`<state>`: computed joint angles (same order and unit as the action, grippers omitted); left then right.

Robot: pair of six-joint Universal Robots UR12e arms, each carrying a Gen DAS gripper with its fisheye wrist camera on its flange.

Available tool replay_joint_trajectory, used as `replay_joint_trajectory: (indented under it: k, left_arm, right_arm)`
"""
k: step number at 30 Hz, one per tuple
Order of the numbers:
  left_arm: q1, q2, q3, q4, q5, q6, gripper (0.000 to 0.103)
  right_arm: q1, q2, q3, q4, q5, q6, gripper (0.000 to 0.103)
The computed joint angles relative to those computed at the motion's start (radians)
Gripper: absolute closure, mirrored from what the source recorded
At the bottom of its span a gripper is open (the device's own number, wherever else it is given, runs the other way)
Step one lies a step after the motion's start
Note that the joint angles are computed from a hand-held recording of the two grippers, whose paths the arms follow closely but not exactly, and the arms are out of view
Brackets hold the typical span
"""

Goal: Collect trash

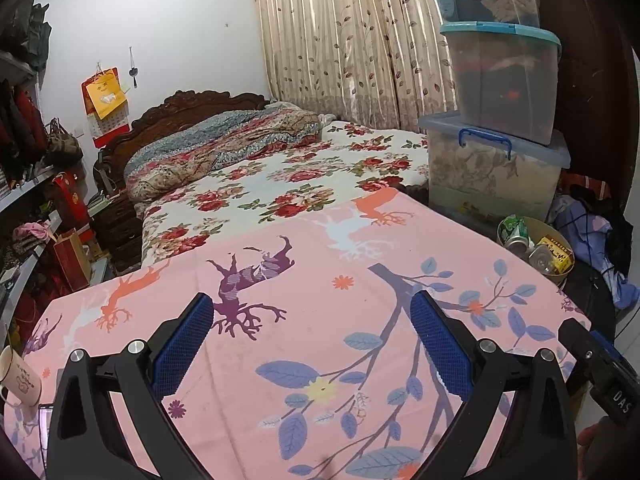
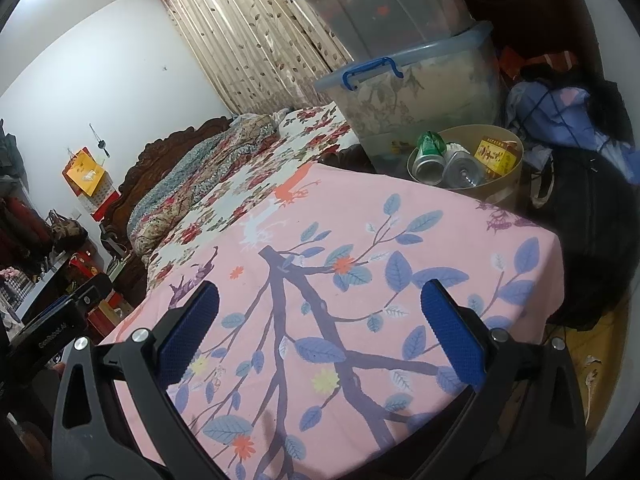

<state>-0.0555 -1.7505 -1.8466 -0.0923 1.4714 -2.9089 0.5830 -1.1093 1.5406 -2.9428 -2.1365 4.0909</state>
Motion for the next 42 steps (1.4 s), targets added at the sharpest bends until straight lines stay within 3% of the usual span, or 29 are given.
replay_joint_trajectory:
  k: [9,20,42]
  left_arm:
    - [-0.012,0.004,0.0,-0.013,0.018,0.021,0.008]
    - [-0.034,-0.003,0.009,-0.03,0.107,0.036,0.008]
    - [-0.025,0.005,0.013,-0.122,0.038,0.029,0.008]
  right_arm:
    - [-0.002,-0.002,0.004,-0.009,0.002,0.0,0.003]
    - [-0.003,-0.004,0.006,-0.008,0.002,0.003,0.003]
    - [0.008,-0.004,0.013,-0.011,-0.019,0.039,0.003]
